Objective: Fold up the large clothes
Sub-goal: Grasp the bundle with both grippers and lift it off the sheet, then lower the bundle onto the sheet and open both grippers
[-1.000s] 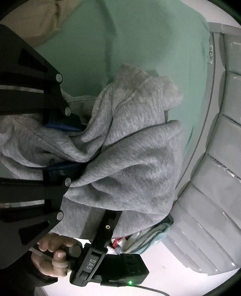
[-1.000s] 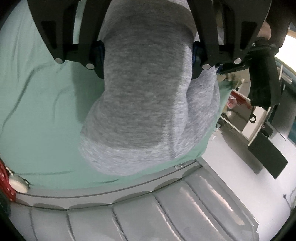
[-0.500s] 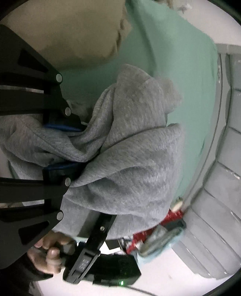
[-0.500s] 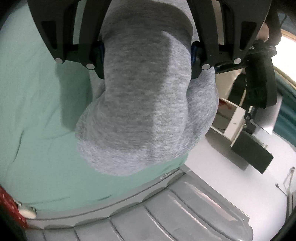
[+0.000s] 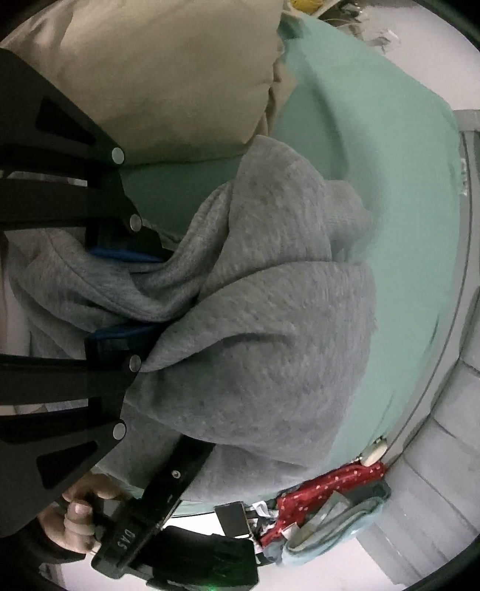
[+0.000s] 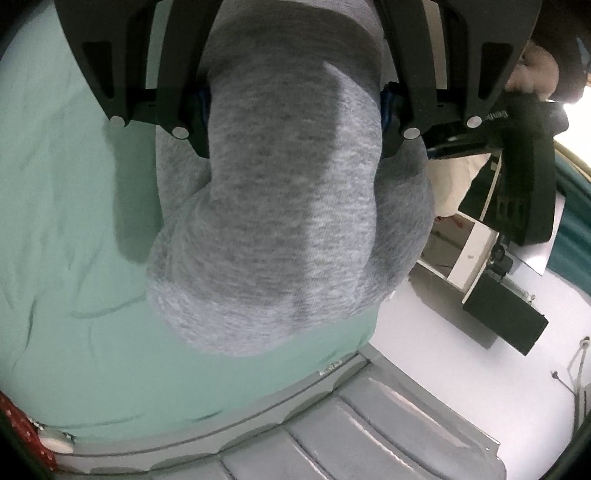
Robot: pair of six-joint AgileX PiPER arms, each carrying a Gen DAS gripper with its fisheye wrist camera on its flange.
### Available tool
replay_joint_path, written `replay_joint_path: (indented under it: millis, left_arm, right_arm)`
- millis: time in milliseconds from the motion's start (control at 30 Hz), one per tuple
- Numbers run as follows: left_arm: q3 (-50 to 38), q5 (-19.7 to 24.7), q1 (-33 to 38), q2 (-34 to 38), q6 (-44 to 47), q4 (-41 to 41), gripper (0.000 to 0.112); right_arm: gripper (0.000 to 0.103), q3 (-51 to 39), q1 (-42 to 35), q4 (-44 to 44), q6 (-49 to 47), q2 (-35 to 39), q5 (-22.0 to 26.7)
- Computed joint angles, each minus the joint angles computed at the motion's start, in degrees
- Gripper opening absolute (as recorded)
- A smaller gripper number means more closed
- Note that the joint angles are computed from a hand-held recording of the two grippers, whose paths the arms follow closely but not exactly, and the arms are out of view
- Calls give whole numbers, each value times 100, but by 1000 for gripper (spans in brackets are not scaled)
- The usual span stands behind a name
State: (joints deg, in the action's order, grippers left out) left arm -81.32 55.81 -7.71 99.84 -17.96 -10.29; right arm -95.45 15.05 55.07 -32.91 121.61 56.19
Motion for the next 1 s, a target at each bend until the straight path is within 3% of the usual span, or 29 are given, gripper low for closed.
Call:
replay_joint_path:
  millis: [333, 633, 833, 1000]
  left_arm:
    - [264, -21, 256, -72, -129, -256, 30]
    - [299, -103, 207, -185, -484, 22, 31]
    - [640, -545, 179, -840, -1080, 616, 39]
    - [1017, -1181, 155, -1386, -602, 370, 50]
  right_arm:
    - [65, 67, -128, 85, -474, 123, 2]
    - [66, 205, -135, 135, -599, 57, -60]
    - [79, 306, -83, 29, -473, 77, -118]
    - [88, 237, 40, -639, -10, -113, -271]
